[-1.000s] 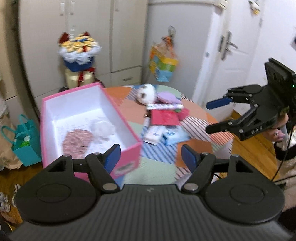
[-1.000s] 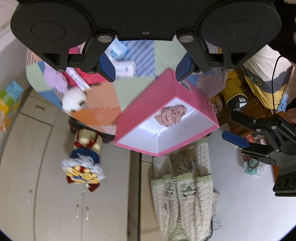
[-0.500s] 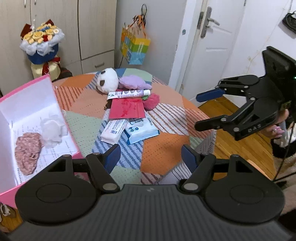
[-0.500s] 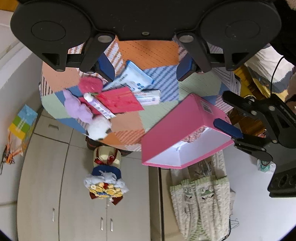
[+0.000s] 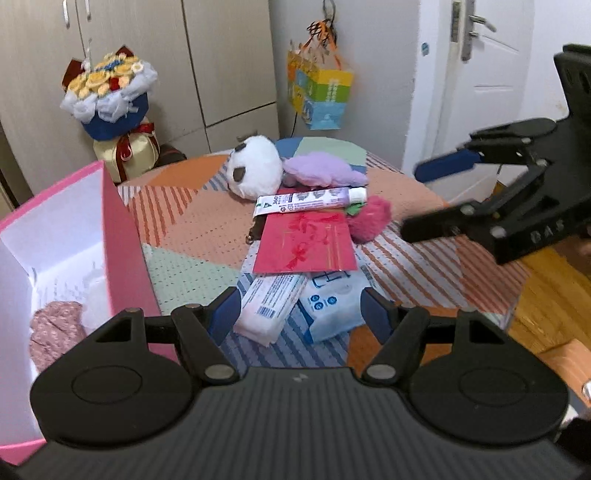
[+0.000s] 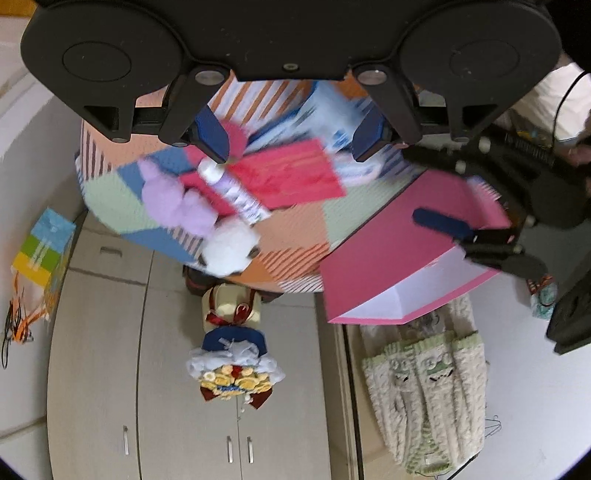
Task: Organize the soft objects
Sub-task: 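Grasp the white-purple toothpaste tube with the right gripper while the left grasps the white packet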
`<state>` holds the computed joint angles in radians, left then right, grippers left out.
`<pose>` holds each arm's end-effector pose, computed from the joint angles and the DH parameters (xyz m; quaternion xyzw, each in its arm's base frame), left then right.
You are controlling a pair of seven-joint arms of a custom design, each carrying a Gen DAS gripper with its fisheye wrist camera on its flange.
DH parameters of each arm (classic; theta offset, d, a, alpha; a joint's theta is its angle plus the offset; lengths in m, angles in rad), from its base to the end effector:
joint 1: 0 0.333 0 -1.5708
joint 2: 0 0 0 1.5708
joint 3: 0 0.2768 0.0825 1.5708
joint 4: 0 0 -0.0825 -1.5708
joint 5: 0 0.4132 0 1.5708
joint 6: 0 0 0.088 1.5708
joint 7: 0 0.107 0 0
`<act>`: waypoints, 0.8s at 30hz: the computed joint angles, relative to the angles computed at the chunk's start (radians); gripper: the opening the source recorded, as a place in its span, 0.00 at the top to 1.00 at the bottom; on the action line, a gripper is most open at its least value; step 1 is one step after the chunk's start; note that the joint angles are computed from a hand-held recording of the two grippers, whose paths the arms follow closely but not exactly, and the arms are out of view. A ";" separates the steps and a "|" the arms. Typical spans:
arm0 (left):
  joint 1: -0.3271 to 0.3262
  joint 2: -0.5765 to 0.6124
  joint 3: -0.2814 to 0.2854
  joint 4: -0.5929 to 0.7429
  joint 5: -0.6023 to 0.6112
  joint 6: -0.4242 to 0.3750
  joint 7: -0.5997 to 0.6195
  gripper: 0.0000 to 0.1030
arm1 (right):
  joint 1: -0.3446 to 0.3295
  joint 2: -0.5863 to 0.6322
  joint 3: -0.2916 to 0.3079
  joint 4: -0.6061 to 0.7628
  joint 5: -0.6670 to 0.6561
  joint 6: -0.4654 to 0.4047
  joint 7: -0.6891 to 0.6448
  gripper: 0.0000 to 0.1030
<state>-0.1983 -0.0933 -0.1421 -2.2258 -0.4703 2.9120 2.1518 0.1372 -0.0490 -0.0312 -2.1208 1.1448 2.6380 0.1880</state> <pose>0.5597 -0.1700 0.4460 -0.4651 0.7936 -0.3302 0.2117 0.5945 0.0398 0.4312 -0.7905 0.4154 -0.1757 0.4143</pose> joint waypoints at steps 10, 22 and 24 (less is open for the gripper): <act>0.038 0.168 -0.019 0.094 0.327 0.071 -0.381 0.32 | -0.057 0.281 0.079 0.284 -0.057 0.009 -0.025 0.35; 0.090 0.271 -0.065 0.160 0.328 0.114 -0.426 0.31 | -0.137 0.464 0.161 0.484 -0.179 -0.031 0.076 0.43; 0.108 0.279 -0.088 0.162 0.308 0.130 -0.398 0.30 | -0.145 0.484 0.169 0.504 -0.206 -0.037 0.099 0.45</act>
